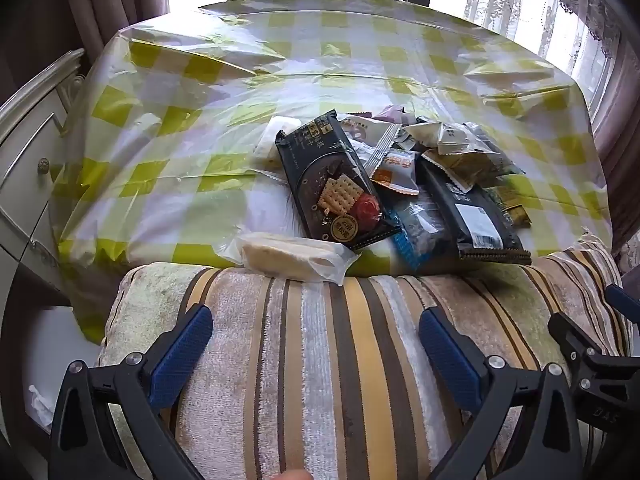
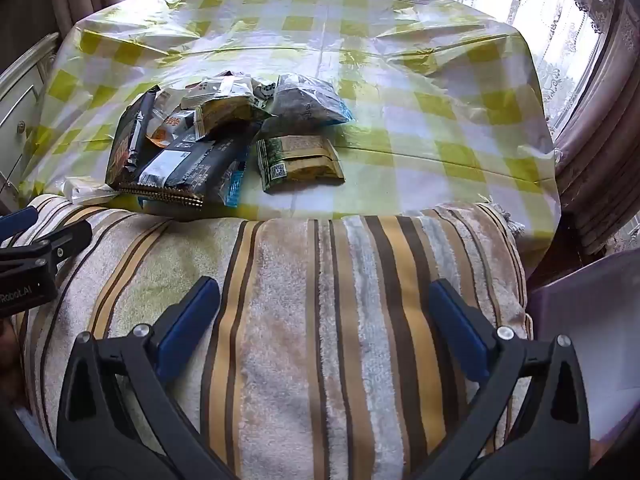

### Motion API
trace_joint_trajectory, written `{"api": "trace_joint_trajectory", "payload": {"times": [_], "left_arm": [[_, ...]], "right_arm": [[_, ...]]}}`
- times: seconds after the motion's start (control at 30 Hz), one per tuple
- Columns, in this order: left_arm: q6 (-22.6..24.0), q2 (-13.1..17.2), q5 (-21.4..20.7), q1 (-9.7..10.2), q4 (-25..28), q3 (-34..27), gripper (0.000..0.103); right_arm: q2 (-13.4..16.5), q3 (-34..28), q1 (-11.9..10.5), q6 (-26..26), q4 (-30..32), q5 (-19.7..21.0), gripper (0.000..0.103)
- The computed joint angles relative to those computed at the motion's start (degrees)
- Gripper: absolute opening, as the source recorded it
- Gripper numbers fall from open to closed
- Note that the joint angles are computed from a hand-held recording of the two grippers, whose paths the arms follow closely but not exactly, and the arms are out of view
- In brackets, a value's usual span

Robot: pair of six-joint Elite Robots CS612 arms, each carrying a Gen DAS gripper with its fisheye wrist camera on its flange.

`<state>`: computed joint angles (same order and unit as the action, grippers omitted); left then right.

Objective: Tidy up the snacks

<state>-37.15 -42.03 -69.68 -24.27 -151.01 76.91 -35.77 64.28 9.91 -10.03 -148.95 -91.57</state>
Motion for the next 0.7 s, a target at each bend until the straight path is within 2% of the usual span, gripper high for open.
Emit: {"api": "trace_joint_trajectory", "payload": {"times": [0.07,0.1,0.43,0.7], "left_arm": [[0.15,-0.13,-0.16,0.1,-0.14,0.21,0.103],[0.36,0.1,1.77,-0.4,1.84,-0.59,0.103],[-0.12,0.13,0.23,0.19,0.58,-0.15,0.103],[-0.67,0.22,0.8,-0.05,2.21,-0.71,0.103]], "right_arm": [[-0.01,-0.04,-0.01,0.04,0.2,0.08,0.103],[-0.01,-0.04,-0.01,0.04,0.2,0.08,0.103],[0.01,-0.11,0.02,-0.02,0.36,-0.09,0.103],[-0.01,-0.06,0.0,-0.07,0.31,-0.04,0.103]]}}
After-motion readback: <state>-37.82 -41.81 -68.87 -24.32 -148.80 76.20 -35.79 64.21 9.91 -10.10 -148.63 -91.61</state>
